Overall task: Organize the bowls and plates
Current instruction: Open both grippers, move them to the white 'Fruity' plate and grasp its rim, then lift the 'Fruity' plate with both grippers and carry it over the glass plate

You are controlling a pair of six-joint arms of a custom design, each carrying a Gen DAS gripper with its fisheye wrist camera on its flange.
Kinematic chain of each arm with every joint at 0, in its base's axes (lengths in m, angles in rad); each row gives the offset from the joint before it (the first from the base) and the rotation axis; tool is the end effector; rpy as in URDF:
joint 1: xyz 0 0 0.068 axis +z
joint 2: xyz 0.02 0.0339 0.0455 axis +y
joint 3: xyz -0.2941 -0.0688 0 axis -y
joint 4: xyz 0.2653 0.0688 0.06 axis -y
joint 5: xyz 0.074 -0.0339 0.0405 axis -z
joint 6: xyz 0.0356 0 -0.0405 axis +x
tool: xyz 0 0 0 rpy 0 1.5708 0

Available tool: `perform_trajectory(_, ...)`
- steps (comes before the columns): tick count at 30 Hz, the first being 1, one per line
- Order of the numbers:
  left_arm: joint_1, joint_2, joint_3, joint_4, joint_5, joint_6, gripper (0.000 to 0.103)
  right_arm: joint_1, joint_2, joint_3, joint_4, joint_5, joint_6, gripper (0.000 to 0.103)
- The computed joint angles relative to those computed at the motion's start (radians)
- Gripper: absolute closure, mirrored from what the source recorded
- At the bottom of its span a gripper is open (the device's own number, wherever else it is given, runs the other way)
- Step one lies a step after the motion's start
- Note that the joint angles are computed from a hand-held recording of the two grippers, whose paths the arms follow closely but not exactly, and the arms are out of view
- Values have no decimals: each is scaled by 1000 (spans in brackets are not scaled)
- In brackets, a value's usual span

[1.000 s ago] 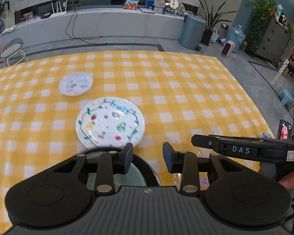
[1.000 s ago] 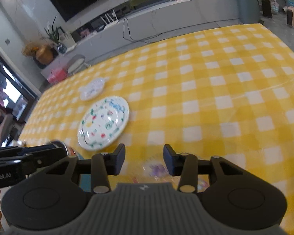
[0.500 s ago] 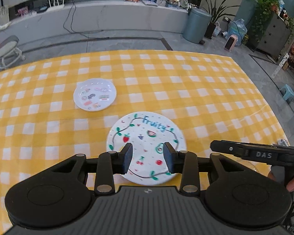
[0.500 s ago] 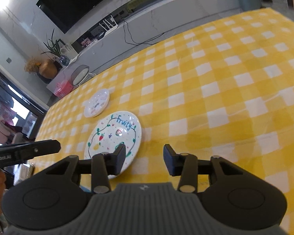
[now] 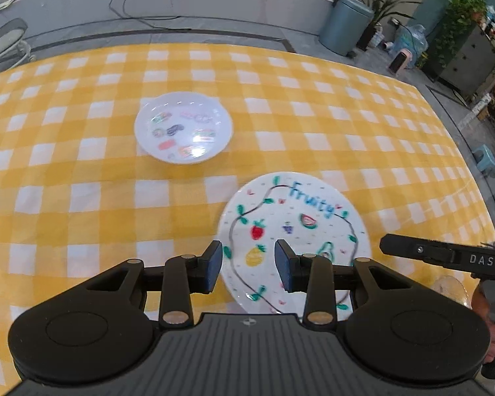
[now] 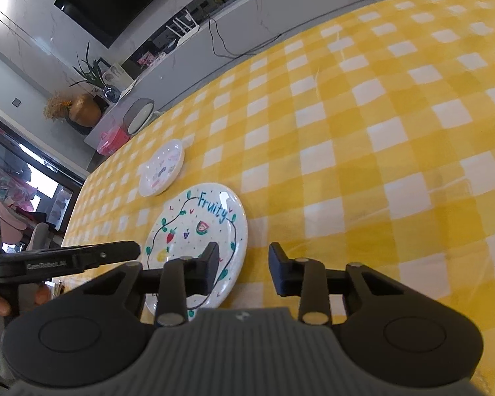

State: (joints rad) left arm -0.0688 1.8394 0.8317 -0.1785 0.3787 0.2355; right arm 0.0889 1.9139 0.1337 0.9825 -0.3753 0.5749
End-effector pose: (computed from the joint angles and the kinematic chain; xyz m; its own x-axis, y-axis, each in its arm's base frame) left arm 0.3289 -0.0359 0.1055 -0.8520 0.2760 -0.4448 0.4124 0.8772 -0.2457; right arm 0.1953 0.0305 0.0418 -0.7819 0.4382 -0.4434 0.1043 0.7932 0.5999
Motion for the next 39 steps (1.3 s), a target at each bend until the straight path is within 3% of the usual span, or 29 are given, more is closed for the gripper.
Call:
perform_trajectory(2,18,24,9,4,23,5,60,-5,31,13,13,-20,9,80)
perform_trajectory(10,74,102,23,25,97,-25,62,-2,100,41,41,-69,40,80)
perform_trajectory(15,98,121,21,46,148,-38,76,-6,141,45,78,-92,57,80)
perform_trajectory(23,101,134,22,62,159,-65,90,-50,208,35,166,-153,94,80)
perform_trajectory(28,107,138,17,74,169,-95,91,-73,224,24,186,-164,104,86)
perform_trajectory(31,87,118,-5,100,137,-98,91,-77,202,15,158,-143,98,96)
perform_trajectory(39,51,110,12,65,145,-120,92,-150,180,-7,143,-161,127,98)
